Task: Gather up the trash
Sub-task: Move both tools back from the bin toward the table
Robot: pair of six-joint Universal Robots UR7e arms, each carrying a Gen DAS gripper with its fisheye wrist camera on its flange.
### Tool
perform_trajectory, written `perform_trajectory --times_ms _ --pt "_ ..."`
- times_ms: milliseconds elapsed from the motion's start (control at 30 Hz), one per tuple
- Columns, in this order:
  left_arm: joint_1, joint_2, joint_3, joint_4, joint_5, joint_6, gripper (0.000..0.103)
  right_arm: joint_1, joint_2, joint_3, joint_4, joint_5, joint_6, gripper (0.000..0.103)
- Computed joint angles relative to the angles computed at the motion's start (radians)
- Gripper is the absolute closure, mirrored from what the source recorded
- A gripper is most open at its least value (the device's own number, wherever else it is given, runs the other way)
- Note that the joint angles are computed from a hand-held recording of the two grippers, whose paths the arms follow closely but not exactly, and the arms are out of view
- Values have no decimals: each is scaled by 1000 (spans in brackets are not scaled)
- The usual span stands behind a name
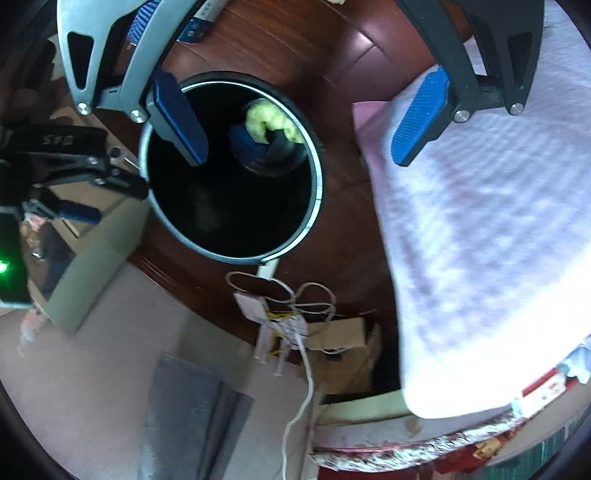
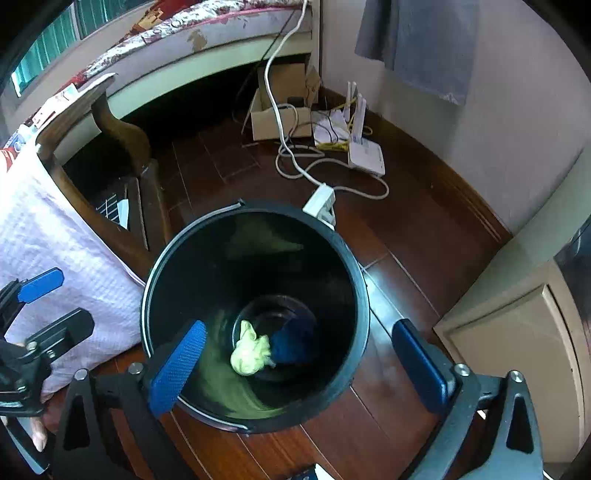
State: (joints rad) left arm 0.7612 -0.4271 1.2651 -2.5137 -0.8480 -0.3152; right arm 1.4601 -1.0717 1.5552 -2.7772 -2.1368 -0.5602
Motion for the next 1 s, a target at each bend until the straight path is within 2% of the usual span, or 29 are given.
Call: perform_trajectory --times_ms 267,533,1000 --pt "-18 -36 55 -16 63 -21 3 36 2 24 -54 6 -61 0" --pt "-41 -78 82 -24 102 -44 2 63 -4 21 -60 19 -72 0" --pt "-82 -151 135 -90 237 -66 1 146 -14 18 -94 90 -93 0"
